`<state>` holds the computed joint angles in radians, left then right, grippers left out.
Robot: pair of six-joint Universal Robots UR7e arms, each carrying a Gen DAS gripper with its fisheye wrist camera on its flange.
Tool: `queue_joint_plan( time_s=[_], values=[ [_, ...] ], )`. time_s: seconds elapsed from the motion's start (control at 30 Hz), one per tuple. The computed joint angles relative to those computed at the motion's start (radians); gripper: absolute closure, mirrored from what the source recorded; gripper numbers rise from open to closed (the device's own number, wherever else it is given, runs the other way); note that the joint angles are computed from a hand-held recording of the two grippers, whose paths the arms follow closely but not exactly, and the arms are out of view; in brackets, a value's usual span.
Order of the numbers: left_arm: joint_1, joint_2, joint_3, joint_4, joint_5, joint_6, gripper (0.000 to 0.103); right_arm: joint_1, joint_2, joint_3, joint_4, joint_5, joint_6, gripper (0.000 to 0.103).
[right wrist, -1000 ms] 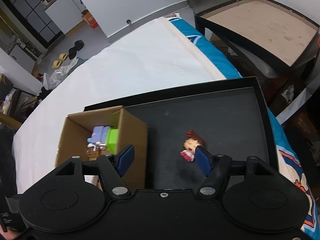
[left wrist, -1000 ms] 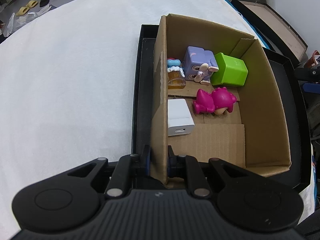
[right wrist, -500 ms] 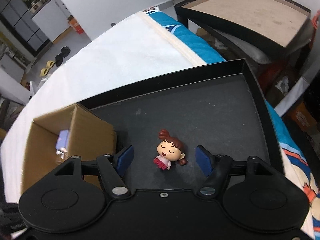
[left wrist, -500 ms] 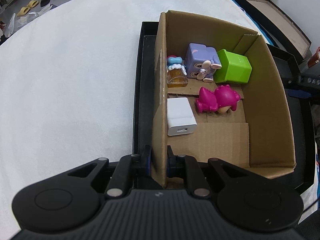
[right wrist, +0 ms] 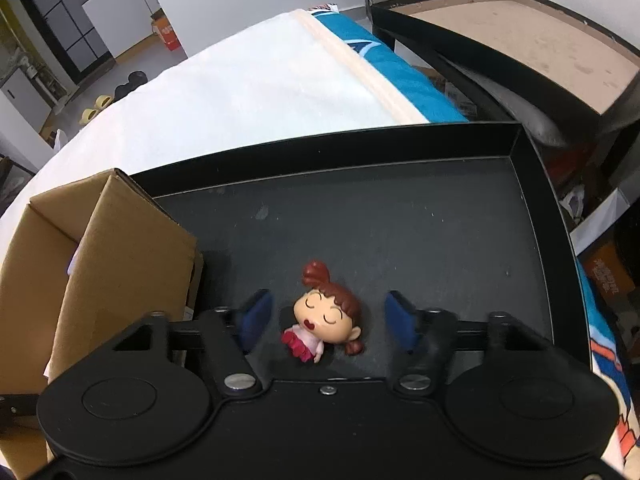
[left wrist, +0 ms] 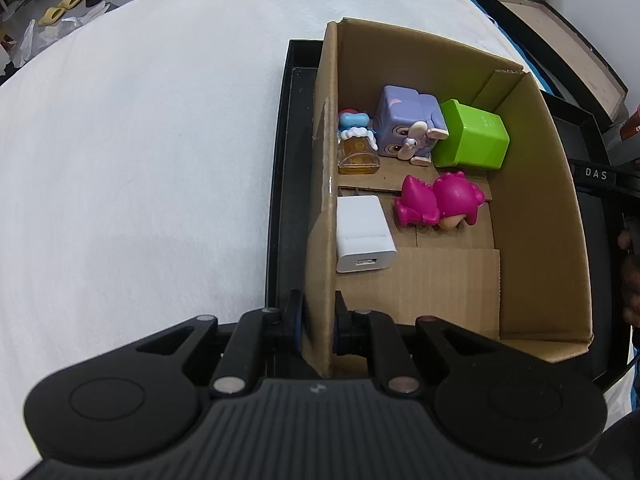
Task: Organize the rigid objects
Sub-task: 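Move the right gripper to the small girl figure and grasp it, then carry the girl figure into the box and open the right gripper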
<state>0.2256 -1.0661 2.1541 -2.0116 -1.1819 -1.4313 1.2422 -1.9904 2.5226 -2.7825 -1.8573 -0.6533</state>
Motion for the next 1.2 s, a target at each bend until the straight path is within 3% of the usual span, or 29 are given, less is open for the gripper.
queue_joint_plan(
  time_s=[0.03,0.3,0.57,0.83,1.2],
  values=[
    [0.001,-0.002,0.001,-0.002,-0.001,-0.001,0.091,-0.001,-0.001,-0.002,0.000,0.003,0.005,0.068],
    [-0.004,-0.012,0.014,-0.017,0.000,0.015,0.090,-0.017,-0.036,-0.017,0.068,0.001,0.053,0.068],
    [-0.008,-0.017,0.023,-0.034,0.005,0.020,0.090,0.043,-0.104,-0.040,0.159,-0.028,0.110,0.068],
    [-0.017,-0.031,0.046,-0.060,0.012,0.014,0.090,0.181,-0.141,-0.077,0.259,-0.090,0.192,0.068],
    [-0.021,-0.042,0.060,-0.083,0.016,0.045,0.089,0.417,-0.081,-0.108,0.312,-0.201,0.324,0.068]
  ],
)
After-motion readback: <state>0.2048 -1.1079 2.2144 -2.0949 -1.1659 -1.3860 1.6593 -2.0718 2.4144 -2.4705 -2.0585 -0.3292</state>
